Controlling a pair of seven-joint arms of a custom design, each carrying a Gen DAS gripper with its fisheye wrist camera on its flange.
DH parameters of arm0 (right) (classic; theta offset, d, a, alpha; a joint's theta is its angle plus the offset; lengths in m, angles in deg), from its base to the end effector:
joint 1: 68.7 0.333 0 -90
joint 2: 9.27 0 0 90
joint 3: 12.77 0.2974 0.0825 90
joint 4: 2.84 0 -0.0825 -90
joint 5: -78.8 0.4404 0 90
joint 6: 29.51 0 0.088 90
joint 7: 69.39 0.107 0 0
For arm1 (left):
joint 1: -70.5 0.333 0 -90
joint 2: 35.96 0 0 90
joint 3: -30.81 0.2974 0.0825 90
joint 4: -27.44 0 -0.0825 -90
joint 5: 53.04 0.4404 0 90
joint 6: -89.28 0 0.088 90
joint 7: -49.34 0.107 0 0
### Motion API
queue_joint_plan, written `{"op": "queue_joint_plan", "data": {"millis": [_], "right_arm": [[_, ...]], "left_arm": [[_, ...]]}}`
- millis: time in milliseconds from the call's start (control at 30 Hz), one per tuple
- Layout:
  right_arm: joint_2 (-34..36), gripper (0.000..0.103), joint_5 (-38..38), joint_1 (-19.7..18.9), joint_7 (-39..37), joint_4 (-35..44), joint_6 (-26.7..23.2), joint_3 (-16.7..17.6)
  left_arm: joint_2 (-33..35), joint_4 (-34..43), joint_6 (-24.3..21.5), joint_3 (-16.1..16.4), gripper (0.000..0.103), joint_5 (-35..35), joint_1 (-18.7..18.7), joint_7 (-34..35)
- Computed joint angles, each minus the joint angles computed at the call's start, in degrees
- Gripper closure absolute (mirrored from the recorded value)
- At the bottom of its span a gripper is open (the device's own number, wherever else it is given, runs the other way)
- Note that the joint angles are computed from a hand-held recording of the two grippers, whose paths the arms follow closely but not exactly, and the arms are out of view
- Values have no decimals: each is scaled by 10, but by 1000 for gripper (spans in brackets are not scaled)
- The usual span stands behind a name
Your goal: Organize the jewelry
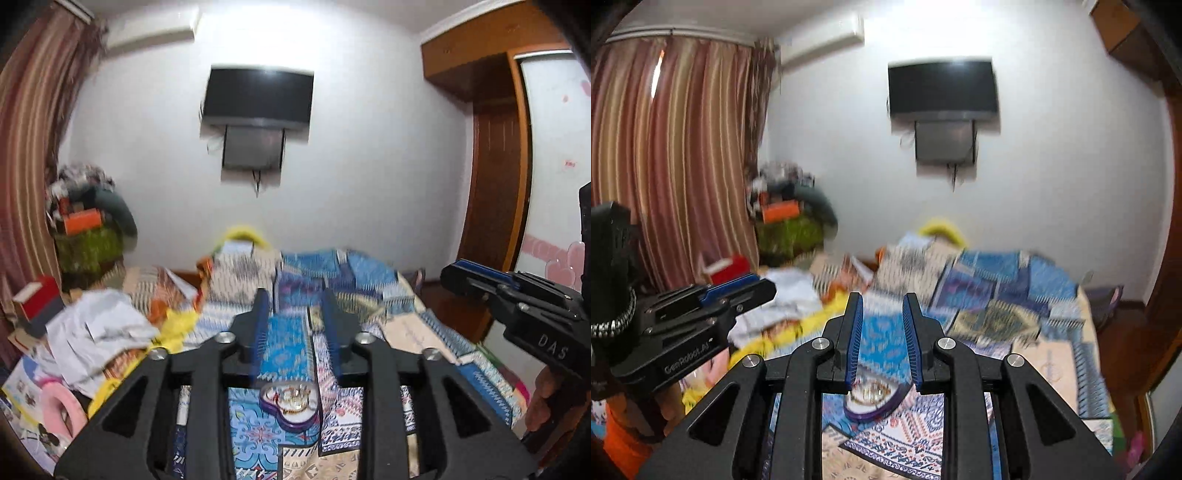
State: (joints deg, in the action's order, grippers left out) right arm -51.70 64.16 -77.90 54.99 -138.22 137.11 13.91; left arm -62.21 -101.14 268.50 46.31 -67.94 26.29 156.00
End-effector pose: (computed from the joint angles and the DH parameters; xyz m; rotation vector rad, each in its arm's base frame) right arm 0.4199 0.2097 0.6740 -1.4359 1.4033 -1.0273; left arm 0.4797 -0.2074 0.6688 -1.1085 1.8035 -1.4883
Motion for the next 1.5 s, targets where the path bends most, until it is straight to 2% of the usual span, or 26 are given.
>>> {"op": "queue_joint_plan", "data": {"millis": [67,100,133,167,200,267,333,433,500,567,800,1067,1500], "right_arm": [[-32,83,-7,-20,23,-9,9,20],[-47,81,-8,-26,30,-12,10,26],[-60,71,-7,-33,37,-15,12,34],[-70,57,-7,-41,44,-19,13,41],[-92,49,-8,-59,61,-23,13,56],[-122,26,-8,-86,84,-30,15,79],[-148,19,-7,-107,102,-33,9,97],[-159,13,-8,-133,117,-33,9,116],[-169,5,-8,-147,129,-32,4,126],[-172,3,-9,-152,134,-34,6,128],[-179,3,-8,-129,130,-45,-6,116],[-189,3,-10,-111,128,-58,-14,107],[-185,3,-16,-89,127,-63,-31,97]], "left_arm": [[-21,-22,24,-29,46,13,30,-18],[-33,-34,34,-43,42,23,46,-31],[-42,-43,41,-53,38,31,59,-42],[-52,-52,44,-63,33,39,71,-54],[-60,-59,45,-69,30,45,80,-64],[-73,-72,50,-85,6,57,102,-87],[-81,-86,64,-106,0,65,130,-116],[-90,-93,59,-92,1,85,120,-131],[-94,-99,59,-101,0,99,133,-147],[-102,-106,57,-110,0,114,144,-161],[-111,-118,60,-116,1,167,151,-202],[-113,-117,56,-96,0,218,135,-239],[-109,-113,49,-95,0,242,139,-265]]}}
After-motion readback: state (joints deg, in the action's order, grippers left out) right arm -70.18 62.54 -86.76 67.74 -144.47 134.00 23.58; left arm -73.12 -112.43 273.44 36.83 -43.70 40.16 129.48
